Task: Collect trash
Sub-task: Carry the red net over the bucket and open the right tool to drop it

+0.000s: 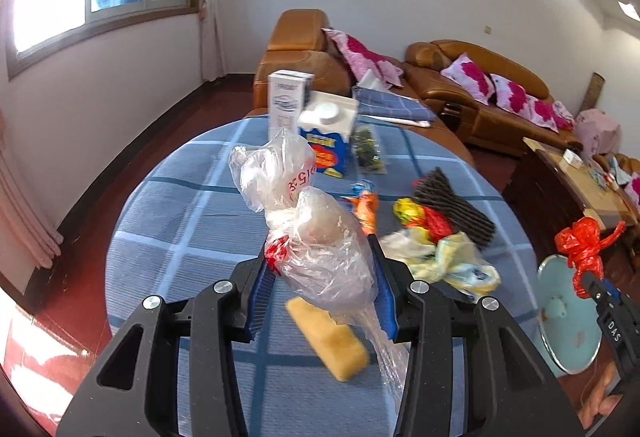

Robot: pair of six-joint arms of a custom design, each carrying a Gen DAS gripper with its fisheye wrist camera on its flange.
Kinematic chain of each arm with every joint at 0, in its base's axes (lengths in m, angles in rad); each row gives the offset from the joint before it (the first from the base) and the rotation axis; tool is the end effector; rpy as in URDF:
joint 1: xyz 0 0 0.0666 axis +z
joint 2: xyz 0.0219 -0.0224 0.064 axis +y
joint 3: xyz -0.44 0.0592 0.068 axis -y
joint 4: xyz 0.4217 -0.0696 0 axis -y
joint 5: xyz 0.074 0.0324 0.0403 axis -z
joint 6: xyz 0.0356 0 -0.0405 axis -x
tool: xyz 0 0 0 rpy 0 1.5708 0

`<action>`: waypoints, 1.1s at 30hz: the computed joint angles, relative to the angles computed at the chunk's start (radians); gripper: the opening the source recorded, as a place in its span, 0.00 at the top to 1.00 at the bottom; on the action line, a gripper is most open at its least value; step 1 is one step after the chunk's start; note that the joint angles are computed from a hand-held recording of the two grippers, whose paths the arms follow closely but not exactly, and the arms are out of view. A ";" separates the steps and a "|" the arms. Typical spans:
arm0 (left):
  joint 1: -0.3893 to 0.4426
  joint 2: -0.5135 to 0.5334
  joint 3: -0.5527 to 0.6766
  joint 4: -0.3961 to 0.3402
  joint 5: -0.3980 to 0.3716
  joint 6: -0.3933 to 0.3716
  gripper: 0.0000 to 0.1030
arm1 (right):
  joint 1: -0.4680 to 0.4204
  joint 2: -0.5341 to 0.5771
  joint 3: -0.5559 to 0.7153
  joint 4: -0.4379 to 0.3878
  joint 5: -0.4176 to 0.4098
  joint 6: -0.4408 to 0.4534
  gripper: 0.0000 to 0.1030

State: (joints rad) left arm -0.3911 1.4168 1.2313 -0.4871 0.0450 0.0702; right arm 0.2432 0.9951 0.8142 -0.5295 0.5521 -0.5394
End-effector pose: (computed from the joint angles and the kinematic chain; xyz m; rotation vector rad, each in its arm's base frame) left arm 0.4815 -0.2007 0.4296 0.3852 2.2266 -0.2985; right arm 0.3279 0.0617 0.3927 0.5929 2.0826 -0.1865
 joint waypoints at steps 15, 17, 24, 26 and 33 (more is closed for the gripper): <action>-0.166 -0.019 -0.024 0.000 -0.085 -0.071 0.58 | -0.056 -0.150 -0.100 -0.074 0.024 -0.078 0.83; -0.185 -0.019 -0.024 -0.001 -0.093 -0.077 0.58 | -0.062 -0.163 -0.107 -0.079 0.030 -0.083 0.83; -0.240 -0.017 -0.023 0.001 -0.112 -0.103 0.58 | -0.082 -0.200 -0.121 -0.091 0.049 -0.089 0.83; -0.256 -0.016 -0.020 0.003 -0.118 -0.111 0.58 | -0.089 -0.208 -0.124 -0.095 0.056 -0.094 0.83; -0.306 -0.010 -0.013 0.015 -0.134 -0.138 0.58 | -0.121 -0.229 -0.135 -0.115 0.051 -0.117 0.83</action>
State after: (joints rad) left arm -0.6975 1.4070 1.2183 -0.4721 -0.0889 -0.0683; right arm 0.1226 0.7659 0.6788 -0.6442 0.6034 -0.6568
